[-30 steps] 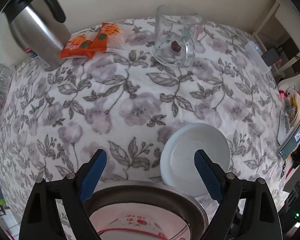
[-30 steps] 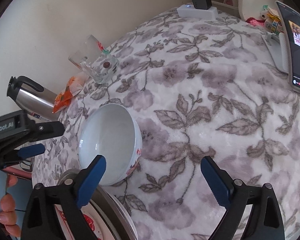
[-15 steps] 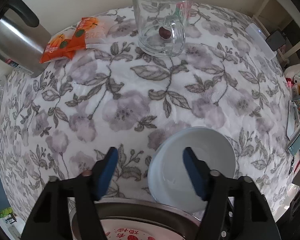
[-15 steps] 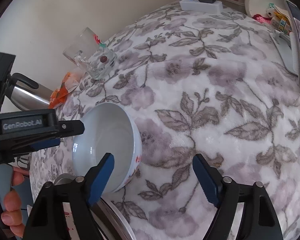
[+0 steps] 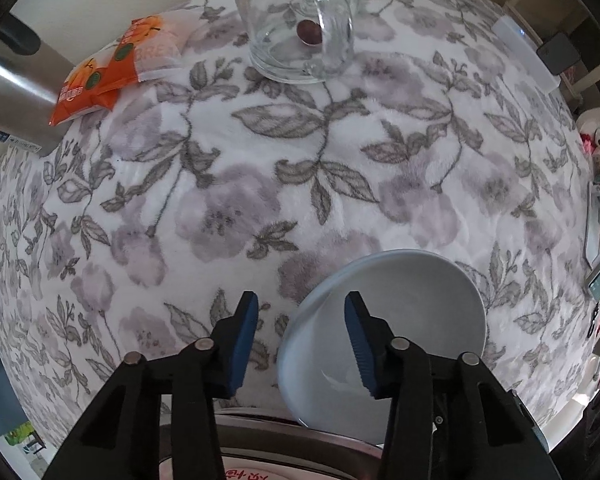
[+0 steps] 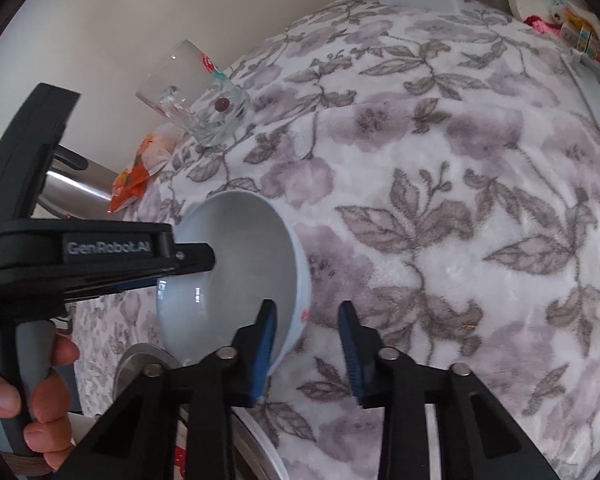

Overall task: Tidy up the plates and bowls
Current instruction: 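Close both grippers on the rim of the round bowl, then lift the round bowl and carry it over the steel basin with both grippers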

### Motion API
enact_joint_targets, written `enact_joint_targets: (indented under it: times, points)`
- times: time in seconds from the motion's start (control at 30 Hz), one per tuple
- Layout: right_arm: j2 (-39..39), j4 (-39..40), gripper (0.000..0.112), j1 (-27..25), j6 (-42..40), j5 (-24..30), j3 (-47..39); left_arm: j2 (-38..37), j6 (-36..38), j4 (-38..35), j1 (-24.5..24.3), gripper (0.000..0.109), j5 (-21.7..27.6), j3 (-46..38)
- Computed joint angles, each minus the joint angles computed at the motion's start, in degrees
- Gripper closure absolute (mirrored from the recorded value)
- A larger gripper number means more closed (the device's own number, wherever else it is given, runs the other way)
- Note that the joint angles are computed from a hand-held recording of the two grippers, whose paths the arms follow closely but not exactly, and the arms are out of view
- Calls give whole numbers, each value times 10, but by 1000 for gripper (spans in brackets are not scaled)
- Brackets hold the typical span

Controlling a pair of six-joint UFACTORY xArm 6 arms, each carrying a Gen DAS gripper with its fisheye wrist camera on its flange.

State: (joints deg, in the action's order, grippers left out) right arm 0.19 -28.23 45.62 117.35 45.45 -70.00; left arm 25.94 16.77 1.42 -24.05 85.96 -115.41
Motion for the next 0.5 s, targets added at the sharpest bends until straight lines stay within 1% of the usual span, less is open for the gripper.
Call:
enact_joint_targets:
  times: [0.07, 0.1, 0.23, 0.27, 0.37, 0.5]
  points:
    - [-1, -5, 94, -2, 5, -11, 4, 1, 7, 2, -2, 68, -1, -1]
    - [-4, -11, 95, -3, 17, -21, 12, 3, 9, 1, -2, 69, 1, -4]
    - [-21, -30, 95, -9, 66, -66, 50, 13, 12, -1, -9, 74, 12, -23]
    - [-23, -32, 95, -9, 70, -70, 53, 14, 13, -1, -10, 75, 12, -25]
    - [-20, -33, 98, -9, 69, -70, 49, 17, 16, 2, -17, 84, 12, -28]
    - [-24, -39, 98, -12, 83, -85, 58, -4, 22, 5, -25, 87, -2, 3]
